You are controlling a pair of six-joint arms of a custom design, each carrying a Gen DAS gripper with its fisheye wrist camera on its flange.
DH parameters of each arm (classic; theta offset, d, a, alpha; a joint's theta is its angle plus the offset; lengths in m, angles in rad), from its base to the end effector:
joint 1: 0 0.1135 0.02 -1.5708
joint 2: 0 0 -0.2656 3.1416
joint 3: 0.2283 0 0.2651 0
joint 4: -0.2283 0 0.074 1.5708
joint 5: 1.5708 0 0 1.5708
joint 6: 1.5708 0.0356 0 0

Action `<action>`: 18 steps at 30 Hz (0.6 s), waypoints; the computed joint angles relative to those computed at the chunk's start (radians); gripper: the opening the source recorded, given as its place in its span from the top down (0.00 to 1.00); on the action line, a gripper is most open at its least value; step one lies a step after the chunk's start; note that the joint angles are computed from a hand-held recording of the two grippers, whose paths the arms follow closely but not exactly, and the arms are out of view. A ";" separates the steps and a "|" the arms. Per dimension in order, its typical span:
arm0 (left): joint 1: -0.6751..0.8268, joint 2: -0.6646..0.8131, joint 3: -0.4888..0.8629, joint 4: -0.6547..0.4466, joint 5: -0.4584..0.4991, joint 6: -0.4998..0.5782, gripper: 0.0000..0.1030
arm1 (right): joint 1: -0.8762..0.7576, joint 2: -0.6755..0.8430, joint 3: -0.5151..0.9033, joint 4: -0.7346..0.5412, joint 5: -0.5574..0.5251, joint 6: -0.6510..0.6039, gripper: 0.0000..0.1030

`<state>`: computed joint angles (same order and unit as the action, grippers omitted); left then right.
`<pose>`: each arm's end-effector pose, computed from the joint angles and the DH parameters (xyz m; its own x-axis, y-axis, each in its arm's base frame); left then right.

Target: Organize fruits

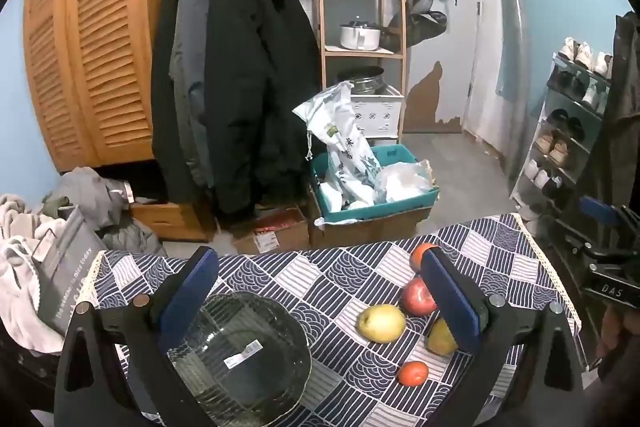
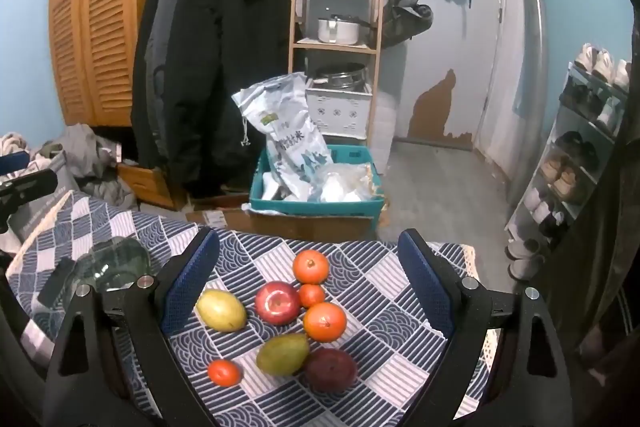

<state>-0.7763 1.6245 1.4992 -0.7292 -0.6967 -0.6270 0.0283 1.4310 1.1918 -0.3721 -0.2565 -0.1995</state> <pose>0.2761 -0.2391 0.3296 -0.5747 -0.0663 -0.8157 -0.1240 0.9923 0.0067 0.3365 0.0186 0.3114 -0.5157 -0.2064 -0.8315 -0.3441 0.9387 -0.0196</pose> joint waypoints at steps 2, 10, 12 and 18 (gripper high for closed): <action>-0.001 -0.006 -0.009 0.010 0.000 0.001 0.01 | 0.004 -0.003 -0.007 0.007 0.005 0.000 0.13; -0.001 -0.011 -0.017 0.021 0.001 0.002 0.01 | 0.010 -0.006 0.005 -0.002 0.011 0.001 0.13; 0.000 -0.014 -0.019 0.023 0.003 0.003 0.01 | 0.011 -0.007 0.002 0.001 0.013 0.001 0.13; -0.001 -0.007 -0.012 0.007 -0.001 -0.010 0.01 | 0.011 -0.007 0.002 0.001 0.013 -0.002 0.13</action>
<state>-0.7771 1.6170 1.4870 -0.7217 -0.6974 -0.6371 0.0388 1.4236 1.1942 -0.3713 -0.2435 -0.2014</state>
